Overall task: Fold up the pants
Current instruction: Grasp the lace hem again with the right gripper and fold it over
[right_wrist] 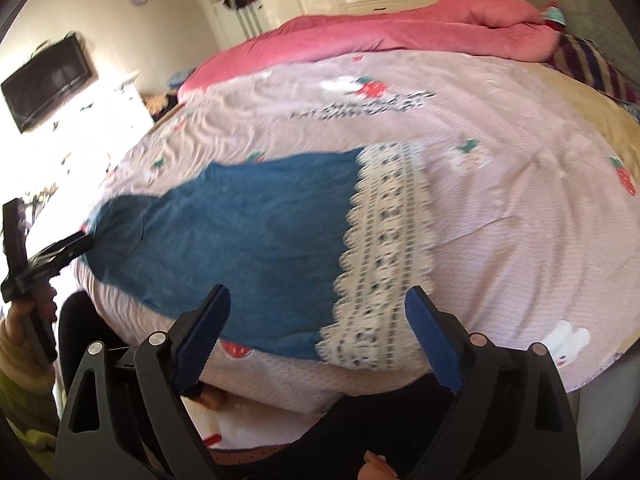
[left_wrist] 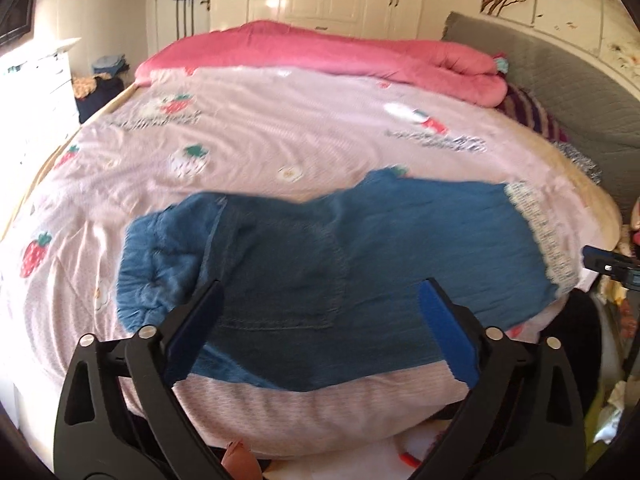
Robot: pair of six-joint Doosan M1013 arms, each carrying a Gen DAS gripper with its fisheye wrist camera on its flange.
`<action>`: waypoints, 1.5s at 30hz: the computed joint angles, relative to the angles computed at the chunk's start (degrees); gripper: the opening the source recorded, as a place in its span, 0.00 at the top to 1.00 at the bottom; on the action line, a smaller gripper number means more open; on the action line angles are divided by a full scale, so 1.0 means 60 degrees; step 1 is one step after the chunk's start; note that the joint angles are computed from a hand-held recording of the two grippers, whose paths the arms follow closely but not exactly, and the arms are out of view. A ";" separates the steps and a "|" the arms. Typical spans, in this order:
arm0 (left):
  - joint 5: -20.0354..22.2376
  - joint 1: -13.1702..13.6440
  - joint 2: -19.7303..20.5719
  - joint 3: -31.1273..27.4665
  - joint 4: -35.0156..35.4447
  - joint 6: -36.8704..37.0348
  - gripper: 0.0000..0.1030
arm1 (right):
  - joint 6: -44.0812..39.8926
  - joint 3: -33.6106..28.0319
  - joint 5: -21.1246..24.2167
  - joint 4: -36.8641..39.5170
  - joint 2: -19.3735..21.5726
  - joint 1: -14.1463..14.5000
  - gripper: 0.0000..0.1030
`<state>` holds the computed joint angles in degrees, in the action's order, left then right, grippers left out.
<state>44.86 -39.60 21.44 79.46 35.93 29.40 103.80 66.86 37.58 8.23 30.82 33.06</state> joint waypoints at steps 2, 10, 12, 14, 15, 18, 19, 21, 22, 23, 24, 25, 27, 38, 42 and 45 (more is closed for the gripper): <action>-0.0188 -0.0110 0.0067 -0.0175 -0.0051 0.0276 0.09 | 0.0082 0.0098 -0.0151 0.0130 -0.0055 -0.0082 0.13; -0.0691 -0.0428 0.0889 -0.1346 -0.1382 0.2309 0.09 | -0.0537 -0.0357 -0.0062 0.0757 0.0250 -0.0403 0.11; -0.0667 -0.0539 0.1185 -0.1729 -0.1676 0.2889 0.09 | -0.0572 -0.0634 0.0126 0.0911 0.0441 -0.0478 0.11; -0.0680 -0.0664 0.1457 -0.2061 -0.1841 0.3330 0.09 | -0.1049 -0.0999 0.0379 0.1682 0.0713 -0.0616 0.11; -0.0634 -0.0712 0.1584 -0.2229 -0.2030 0.3636 0.09 | -0.1095 -0.1142 0.0449 0.1816 0.0815 -0.0653 0.11; -0.0619 -0.0864 0.1931 -0.2654 -0.2139 0.4284 0.09 | -0.0950 -0.1741 0.0750 0.1712 0.1202 -0.0746 0.11; -0.0583 -0.0906 0.2036 -0.2797 -0.2192 0.4465 0.09 | -0.0984 -0.1996 0.0877 0.1758 0.1362 -0.0796 0.11; -0.0598 -0.0938 0.2211 -0.3033 -0.2574 0.4974 0.09 | -0.0850 -0.2280 0.0958 0.1691 0.1541 -0.0853 0.11; -0.0575 -0.0959 0.2315 -0.3180 -0.2734 0.5197 0.09 | -0.0951 -0.2440 0.1033 0.1814 0.1641 -0.0897 0.11; -0.0571 -0.0970 0.2384 -0.3280 -0.2807 0.5328 0.09 | -0.1239 -0.2634 0.1160 0.2110 0.1769 -0.0957 0.11; -0.0529 -0.0991 0.2482 -0.3424 -0.2865 0.5456 0.09 | -0.1197 -0.2839 0.1307 0.2087 0.1894 -0.0976 0.11; -0.0486 -0.1007 0.2577 -0.3568 -0.2967 0.5599 0.09 | -0.1199 -0.3038 0.1453 0.2096 0.2020 -0.0988 0.11; -0.0478 -0.1029 0.2715 -0.3768 -0.3120 0.5833 0.09 | -0.1499 -0.3335 0.1729 0.2374 0.2225 -0.1033 0.14; -0.0058 -0.1120 0.3316 -0.4504 -0.3786 0.7375 0.13 | -0.2224 -0.3702 0.1968 0.4035 0.2635 -0.1194 0.68; 0.0050 -0.1176 0.3477 -0.4714 -0.3981 0.8137 0.19 | -0.2204 -0.4302 0.2735 0.3641 0.2965 -0.1178 0.66; 0.0077 -0.1178 0.3609 -0.4909 -0.4359 0.8791 0.29 | -0.2286 -0.4395 0.2991 0.3869 0.3094 -0.1227 0.65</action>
